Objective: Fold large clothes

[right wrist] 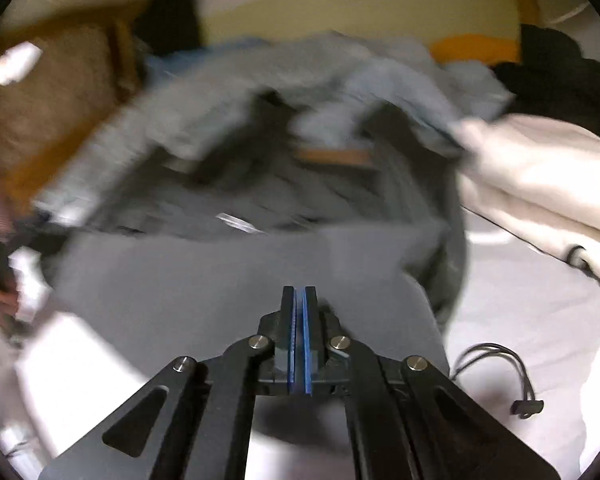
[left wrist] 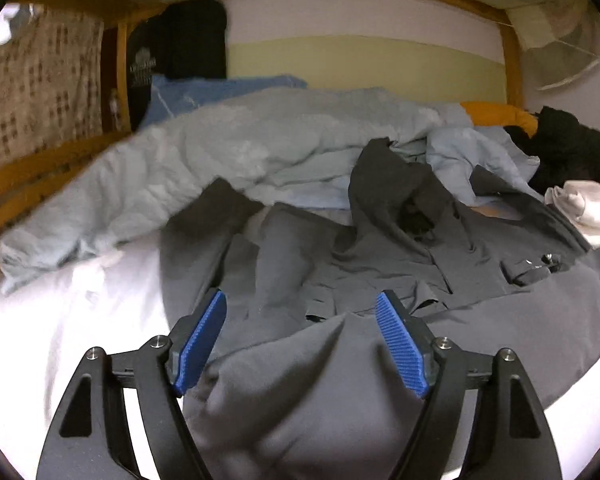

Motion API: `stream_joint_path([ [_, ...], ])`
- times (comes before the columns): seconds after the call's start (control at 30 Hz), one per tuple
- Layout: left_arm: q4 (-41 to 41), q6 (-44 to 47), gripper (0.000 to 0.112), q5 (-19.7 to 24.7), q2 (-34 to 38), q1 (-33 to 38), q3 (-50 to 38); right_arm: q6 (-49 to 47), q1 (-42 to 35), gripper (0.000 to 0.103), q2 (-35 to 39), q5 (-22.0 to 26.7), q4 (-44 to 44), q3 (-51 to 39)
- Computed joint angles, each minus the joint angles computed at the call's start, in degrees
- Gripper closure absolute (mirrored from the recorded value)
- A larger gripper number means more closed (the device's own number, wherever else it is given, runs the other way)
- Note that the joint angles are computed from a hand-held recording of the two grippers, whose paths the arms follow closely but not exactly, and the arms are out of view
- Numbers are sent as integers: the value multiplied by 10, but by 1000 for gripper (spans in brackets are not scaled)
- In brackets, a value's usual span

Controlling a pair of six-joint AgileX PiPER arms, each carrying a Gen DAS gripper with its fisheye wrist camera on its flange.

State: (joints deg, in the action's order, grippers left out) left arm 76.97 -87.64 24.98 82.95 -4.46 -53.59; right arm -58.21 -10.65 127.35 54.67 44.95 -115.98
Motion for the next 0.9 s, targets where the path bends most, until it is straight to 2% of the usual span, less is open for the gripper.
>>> stream_joint_path([
  [0.03,-12,6,42,-10,8,13,-1,21,3,101,14,-5,-10,-15],
  [0.13,-60,51,56,40,60,18,-23,74,6,103,42,-21,-27,-49],
  [0.23,-184,152,55,6,88,59,-46,96,20,103,48,-50,-58,-54],
  [0.27,-196,159,54,11,92,60,-50,106,26,103,52,-53,-72,-58],
  [0.37,-223,194,51,65,122,39,-79,109,28,103,53,-52,-87,-54],
  [0.43,-204,183,51,101,136,16,-90,106,24,103,53,-45,-83,-50],
  [0.5,-190,171,51,104,133,12,-85,110,19,103,61,-29,-77,-64],
  [0.63,-156,122,50,30,77,39,-27,100,17,103,56,-36,-70,-52],
  [0.7,-173,137,41,12,34,43,-1,76,13,103,39,-53,-50,-23],
  [0.77,-136,95,22,38,-18,28,32,18,3,103,-6,-100,4,53],
  [0.8,-129,79,21,46,-38,24,42,-13,-3,103,-28,-121,36,87],
  [0.83,-144,80,21,38,-63,31,53,-45,-12,103,-50,-134,66,120],
  [0.9,-220,130,19,-12,-105,67,73,-82,-26,95,-85,-151,97,163],
])
